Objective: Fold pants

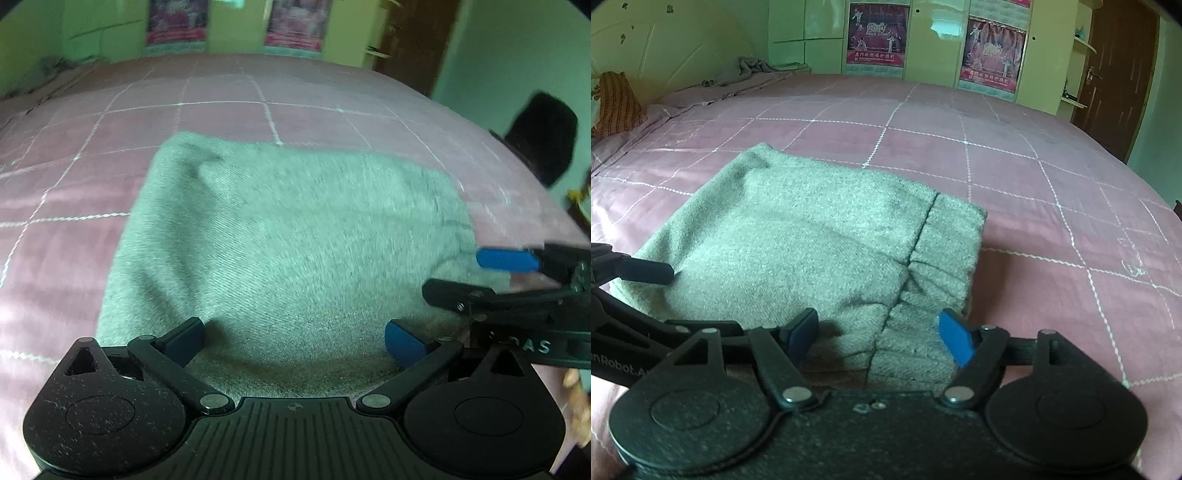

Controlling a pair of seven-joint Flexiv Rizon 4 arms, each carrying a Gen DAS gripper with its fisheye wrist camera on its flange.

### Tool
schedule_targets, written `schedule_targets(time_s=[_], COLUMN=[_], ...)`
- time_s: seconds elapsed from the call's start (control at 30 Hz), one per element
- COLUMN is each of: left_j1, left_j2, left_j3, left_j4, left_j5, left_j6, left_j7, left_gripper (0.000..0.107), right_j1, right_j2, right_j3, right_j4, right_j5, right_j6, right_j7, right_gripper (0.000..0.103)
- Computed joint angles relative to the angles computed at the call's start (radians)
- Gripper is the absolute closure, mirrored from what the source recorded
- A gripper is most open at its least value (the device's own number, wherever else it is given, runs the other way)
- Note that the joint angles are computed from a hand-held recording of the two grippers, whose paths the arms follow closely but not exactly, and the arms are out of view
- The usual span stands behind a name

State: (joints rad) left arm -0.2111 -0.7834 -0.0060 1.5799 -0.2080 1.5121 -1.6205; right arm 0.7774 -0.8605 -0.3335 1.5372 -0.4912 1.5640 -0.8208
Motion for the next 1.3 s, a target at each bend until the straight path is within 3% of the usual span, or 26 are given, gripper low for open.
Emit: schedule_targets(time_s=[0.1,0.17,0.27,0.37,0.47,0.63,0.77,0.83,0.87,0.97,1.03,1.13,1.23,1.3], left_j1=[-0.025,-0.032,-0.023,0.017,0.063,0.197,0.164,0.145,0.135,0.109,0.127,0.148,0.190,0.159], left_j2=[0.037,0.050,0.049,0.046,0.030,-0.019,-0.053,-0.062,-0.064,-0.057,-0.034,-0.037,-0.064,-0.066], left_j3=[0.051,0.084,0.115,0.092,0.052,-0.110,-0.087,-0.074,-0.068,-0.043,-0.063,-0.085,-0.146,-0.115], left_j4=[0.026,0.030,0.022,0.027,0.021,0.002,-0.021,-0.031,-0.038,-0.045,-0.013,-0.003,-0.020,-0.033], left_j5=[0.001,0.004,-0.005,-0.026,-0.036,-0.096,-0.082,-0.092,-0.096,-0.092,-0.091,-0.091,-0.116,-0.125], left_j6=[0.027,0.018,-0.014,-0.026,-0.029,-0.092,-0.060,-0.045,-0.046,-0.058,-0.032,-0.017,-0.017,-0.027], left_j7=[-0.040,-0.059,-0.100,-0.144,-0.151,-0.071,-0.035,-0.053,-0.063,-0.086,-0.079,-0.058,-0.033,-0.055], left_gripper=[0.004,0.004,0.004,0.004,0.004,0.004,0.004,0.016,0.026,0.042,0.051,0.050,0.039,0.038], right_j1=[-0.071,-0.089,-0.171,-0.291,-0.349,-0.376,-0.392,-0.378,-0.373,-0.378,-0.385,-0.385,-0.420,-0.402], right_j2=[0.032,0.052,0.062,0.042,0.020,-0.023,-0.073,-0.080,-0.080,-0.063,-0.048,-0.039,-0.081,-0.088], right_j3=[0.100,0.122,0.232,0.415,0.514,0.569,0.600,0.581,0.574,0.579,0.585,0.584,0.642,0.622], right_j4=[-0.012,-0.007,-0.034,-0.096,-0.148,-0.243,-0.306,-0.304,-0.300,-0.272,-0.258,-0.241,-0.297,-0.300], right_j5=[0.024,0.042,0.071,0.141,0.221,0.321,0.415,0.424,0.424,0.426,0.427,0.412,0.462,0.470], right_j6=[-0.017,-0.032,-0.115,-0.219,-0.288,-0.390,-0.380,-0.347,-0.335,-0.303,-0.289,-0.254,-0.312,-0.291], right_j7=[-0.020,-0.004,-0.015,-0.079,-0.127,-0.179,-0.207,-0.212,-0.217,-0.249,-0.268,-0.311,-0.314,-0.308], right_gripper=[0.025,0.015,0.015,0.015,0.014,0.014,0.015,0.015,0.020,0.038,0.042,0.040,0.026,0.025])
